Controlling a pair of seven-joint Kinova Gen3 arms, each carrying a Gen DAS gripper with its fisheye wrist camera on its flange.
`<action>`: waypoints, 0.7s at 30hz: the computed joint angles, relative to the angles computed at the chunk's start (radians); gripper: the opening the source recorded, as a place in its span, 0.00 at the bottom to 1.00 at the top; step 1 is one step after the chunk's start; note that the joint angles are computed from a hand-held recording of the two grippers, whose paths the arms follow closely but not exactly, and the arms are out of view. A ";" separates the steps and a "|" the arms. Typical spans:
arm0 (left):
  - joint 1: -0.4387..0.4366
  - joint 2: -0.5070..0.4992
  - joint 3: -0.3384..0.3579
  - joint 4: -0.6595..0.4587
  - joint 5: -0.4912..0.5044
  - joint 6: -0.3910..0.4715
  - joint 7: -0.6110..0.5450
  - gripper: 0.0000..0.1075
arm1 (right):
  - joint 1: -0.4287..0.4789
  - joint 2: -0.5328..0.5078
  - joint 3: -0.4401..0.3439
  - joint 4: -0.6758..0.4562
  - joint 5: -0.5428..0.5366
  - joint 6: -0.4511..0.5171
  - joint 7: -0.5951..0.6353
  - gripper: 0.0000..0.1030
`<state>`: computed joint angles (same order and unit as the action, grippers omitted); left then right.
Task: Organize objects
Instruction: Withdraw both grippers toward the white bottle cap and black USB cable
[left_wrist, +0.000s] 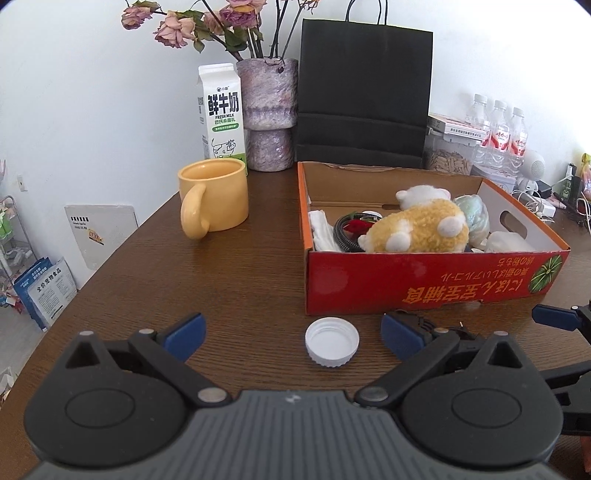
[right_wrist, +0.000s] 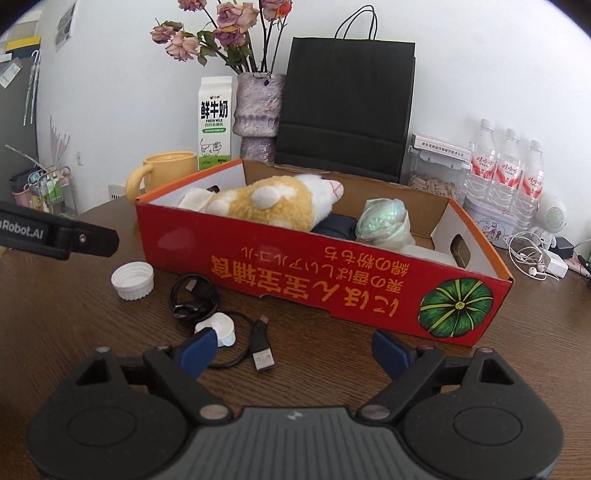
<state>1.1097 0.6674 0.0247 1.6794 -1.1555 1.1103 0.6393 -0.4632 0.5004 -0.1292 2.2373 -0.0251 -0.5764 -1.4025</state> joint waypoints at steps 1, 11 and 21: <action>0.000 -0.001 0.001 0.005 0.003 0.000 0.002 0.96 | 0.000 0.003 -0.001 -0.008 -0.002 0.012 -0.002 0.83; -0.024 -0.005 0.008 0.029 0.020 -0.029 0.000 0.96 | 0.021 0.018 -0.021 -0.062 0.038 0.097 -0.038 0.51; -0.058 0.026 -0.015 -0.004 0.057 -0.098 -0.074 0.96 | 0.095 0.026 -0.084 -0.078 0.177 0.120 -0.103 0.17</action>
<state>1.0520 0.6939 0.0099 1.6756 -1.0984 1.0120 0.5650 -0.3686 0.5265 -0.2136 2.1596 0.1515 -0.4560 -1.5053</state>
